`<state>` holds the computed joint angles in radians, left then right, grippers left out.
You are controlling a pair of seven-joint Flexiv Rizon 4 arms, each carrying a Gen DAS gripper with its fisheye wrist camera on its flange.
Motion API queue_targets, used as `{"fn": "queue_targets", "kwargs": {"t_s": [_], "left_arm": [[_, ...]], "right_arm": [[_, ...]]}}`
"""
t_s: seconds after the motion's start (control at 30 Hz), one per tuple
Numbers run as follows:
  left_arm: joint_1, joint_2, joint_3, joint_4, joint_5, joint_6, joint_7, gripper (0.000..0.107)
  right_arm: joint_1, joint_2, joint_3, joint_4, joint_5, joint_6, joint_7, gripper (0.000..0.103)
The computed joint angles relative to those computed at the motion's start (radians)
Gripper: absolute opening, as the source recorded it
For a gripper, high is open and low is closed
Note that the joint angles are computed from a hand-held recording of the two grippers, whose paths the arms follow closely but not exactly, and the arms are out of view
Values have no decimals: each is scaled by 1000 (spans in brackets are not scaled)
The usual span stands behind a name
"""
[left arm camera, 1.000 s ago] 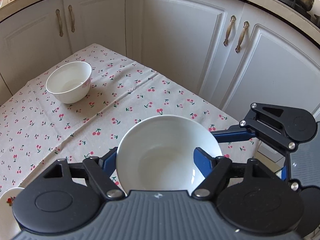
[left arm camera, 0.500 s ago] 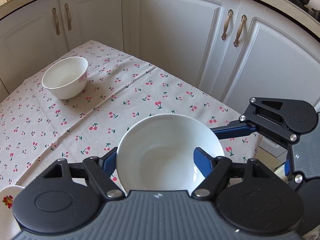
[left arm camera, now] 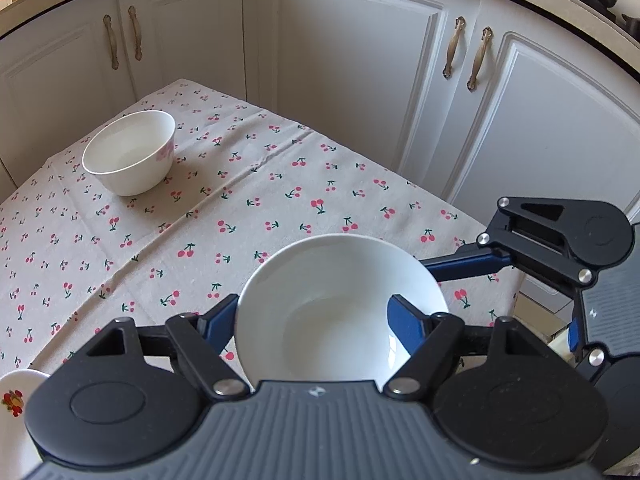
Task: Organize plates and bowls
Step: 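Lower the gripped bowl into the other pink-patterned bowl and open the left tool, then raise the open left tool away from the nested bowls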
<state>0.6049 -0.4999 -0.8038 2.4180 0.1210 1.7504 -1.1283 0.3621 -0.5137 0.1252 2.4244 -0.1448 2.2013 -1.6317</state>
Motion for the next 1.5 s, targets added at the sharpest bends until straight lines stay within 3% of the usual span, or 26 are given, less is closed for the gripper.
{"fn": "queue_targets", "kwargs": {"t_s": [0.07, 0.13, 0.33, 0.7, 0.83, 1.07, 1.27, 1.43, 1.5], "left_arm": [[15, -8, -15, 2, 4, 3, 3, 85], [15, -6, -14, 4, 12, 14, 4, 85], [57, 1, -31, 11, 34, 39, -18, 89], [172, 17, -90, 37, 71, 53, -66, 90], [199, 9, -108, 37, 83, 51, -66, 90], [244, -20, -135, 25, 98, 57, -54, 91], [180, -48, -46, -21, 101, 107, -65, 93], [-22, -45, 170, -91, 84, 204, -126, 96], [-80, -57, 223, -124, 83, 223, -153, 97]], "right_arm": [[-16, -4, 9, -1, -17, 4, 6, 90], [-4, -8, 4, 5, -3, 34, -9, 103], [9, -4, 1, 23, 8, 80, -48, 103], [-52, 8, 47, 41, -93, 89, -4, 103], [0, 17, 21, 45, -42, 76, -33, 103], [12, 40, 6, 18, -11, 56, -53, 103], [-31, 35, -1, -41, -52, -6, -42, 103], [-79, 14, -10, -111, -110, -50, -45, 103], [-117, 1, 0, -143, -157, -67, -38, 103]]}}
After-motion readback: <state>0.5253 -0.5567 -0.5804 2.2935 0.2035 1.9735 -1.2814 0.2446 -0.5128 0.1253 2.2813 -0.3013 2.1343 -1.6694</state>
